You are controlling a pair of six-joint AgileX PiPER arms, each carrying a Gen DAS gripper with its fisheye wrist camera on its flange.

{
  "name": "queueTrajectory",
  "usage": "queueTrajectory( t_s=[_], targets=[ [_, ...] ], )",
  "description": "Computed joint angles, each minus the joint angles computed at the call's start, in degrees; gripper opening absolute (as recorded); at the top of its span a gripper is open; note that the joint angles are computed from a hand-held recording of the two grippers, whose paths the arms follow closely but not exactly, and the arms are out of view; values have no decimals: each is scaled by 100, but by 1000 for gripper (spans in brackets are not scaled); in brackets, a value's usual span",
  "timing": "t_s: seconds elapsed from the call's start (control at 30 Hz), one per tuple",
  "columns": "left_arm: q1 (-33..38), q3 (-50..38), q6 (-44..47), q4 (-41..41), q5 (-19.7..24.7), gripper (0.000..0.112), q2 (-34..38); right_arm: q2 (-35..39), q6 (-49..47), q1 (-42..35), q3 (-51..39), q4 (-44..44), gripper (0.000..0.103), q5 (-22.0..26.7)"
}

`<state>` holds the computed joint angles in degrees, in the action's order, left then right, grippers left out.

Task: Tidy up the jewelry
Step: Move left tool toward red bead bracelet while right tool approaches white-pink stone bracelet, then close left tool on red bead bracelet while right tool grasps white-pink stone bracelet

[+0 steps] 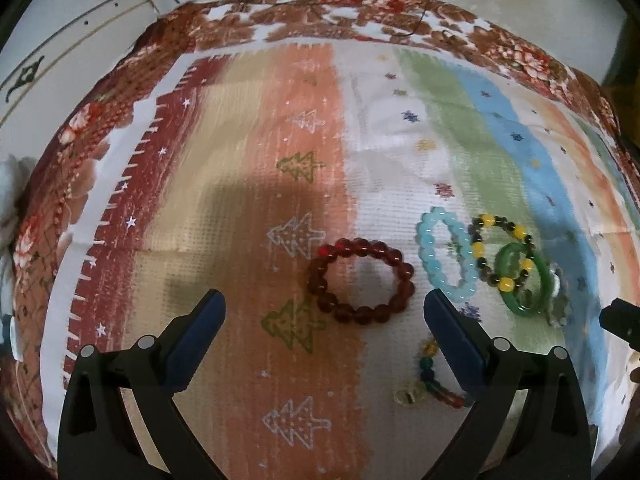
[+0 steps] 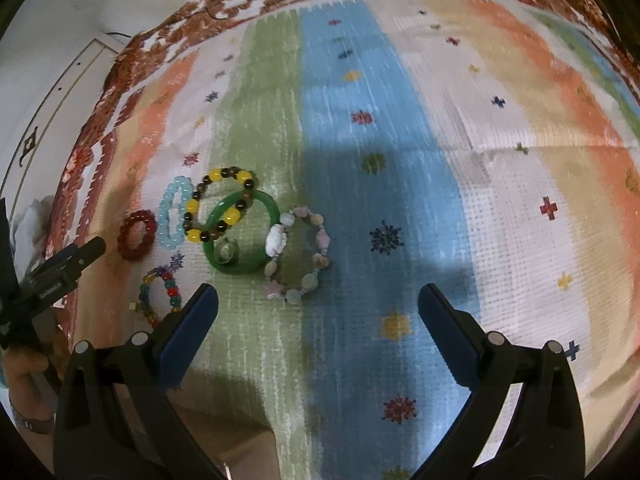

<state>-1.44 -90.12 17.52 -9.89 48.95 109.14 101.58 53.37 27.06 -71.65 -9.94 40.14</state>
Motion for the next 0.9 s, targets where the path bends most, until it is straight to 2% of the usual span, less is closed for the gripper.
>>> queueTrajectory(
  t_s=[0.27, 0.53, 0.7, 0.9],
  targets=[
    [104, -744, -358, 85, 601, 97, 652, 357, -149, -116, -317, 39, 98, 277],
    [28, -1137, -517, 297, 752, 96, 1001, 693, -52, -214, -552, -107, 98, 427],
    [-49, -1367, -557, 428, 895, 81, 1231, 928, -20, -306, -679, -141, 95, 557],
    [-99, -1479, -556, 565, 855, 77, 1372, 1170, 76, -250, -977, -408, 88, 808]
  ],
)
